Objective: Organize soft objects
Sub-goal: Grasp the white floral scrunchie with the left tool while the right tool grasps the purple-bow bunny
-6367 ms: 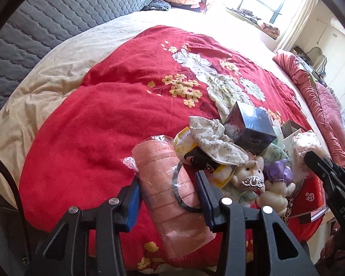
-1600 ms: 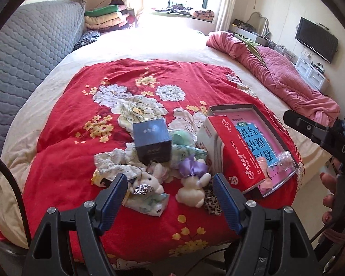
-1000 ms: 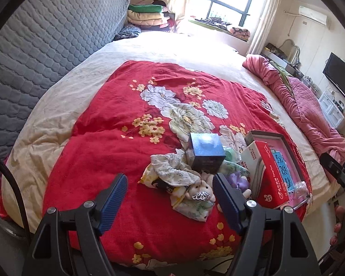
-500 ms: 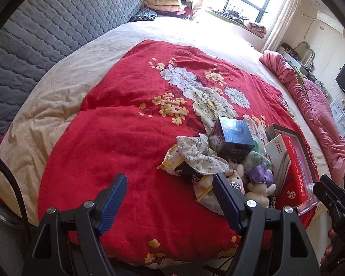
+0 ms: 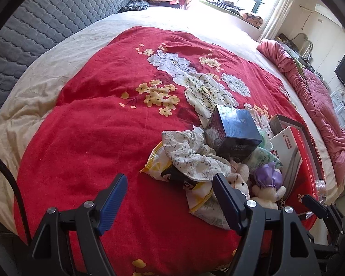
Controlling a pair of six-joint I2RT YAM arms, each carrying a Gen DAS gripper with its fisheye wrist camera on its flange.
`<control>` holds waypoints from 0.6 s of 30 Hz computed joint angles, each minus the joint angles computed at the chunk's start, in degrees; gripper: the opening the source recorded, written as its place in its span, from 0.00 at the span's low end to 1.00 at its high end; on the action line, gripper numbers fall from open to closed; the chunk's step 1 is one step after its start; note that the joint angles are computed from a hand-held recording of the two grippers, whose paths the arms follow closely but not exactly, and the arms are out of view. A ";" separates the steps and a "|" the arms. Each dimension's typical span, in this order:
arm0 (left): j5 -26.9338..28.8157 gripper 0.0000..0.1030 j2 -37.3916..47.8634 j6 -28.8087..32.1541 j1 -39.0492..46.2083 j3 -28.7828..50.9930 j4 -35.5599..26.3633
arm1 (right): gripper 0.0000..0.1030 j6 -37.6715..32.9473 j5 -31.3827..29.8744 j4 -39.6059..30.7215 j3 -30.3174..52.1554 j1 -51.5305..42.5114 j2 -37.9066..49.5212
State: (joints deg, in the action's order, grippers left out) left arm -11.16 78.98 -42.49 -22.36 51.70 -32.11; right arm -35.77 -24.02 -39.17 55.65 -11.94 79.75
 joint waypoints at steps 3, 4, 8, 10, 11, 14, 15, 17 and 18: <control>0.61 0.74 3.32 1.24 0.83 1.61 1.40 | 0.71 0.72 1.60 1.57 -0.66 0.63 1.44; 1.07 0.74 4.21 1.68 1.29 1.93 2.15 | 0.71 0.97 2.10 1.99 -0.79 0.82 2.03; 3.01 0.74 7.29 2.77 2.99 3.15 4.17 | 0.71 2.95 4.22 3.94 -1.16 2.20 3.98; 3.37 0.74 8.90 3.25 3.45 3.82 5.01 | 0.71 4.18 6.75 5.99 -1.88 3.51 4.53; 3.29 0.74 9.63 3.29 3.64 4.09 5.34 | 0.71 4.55 8.00 7.51 -2.61 4.21 4.60; 3.11 0.74 11.16 3.81 3.96 4.38 6.20 | 0.71 5.40 11.32 11.86 -4.44 5.93 4.96; 2.93 0.74 11.61 3.98 4.02 4.49 6.42 | 0.71 5.47 12.27 13.05 -4.95 6.35 4.97; 2.92 0.73 12.13 4.54 4.40 4.25 7.37 | 0.71 5.61 12.90 14.99 -5.52 6.97 5.32; 2.97 0.73 12.49 4.74 4.54 4.26 7.73 | 0.71 5.77 13.65 15.78 -5.70 7.45 5.48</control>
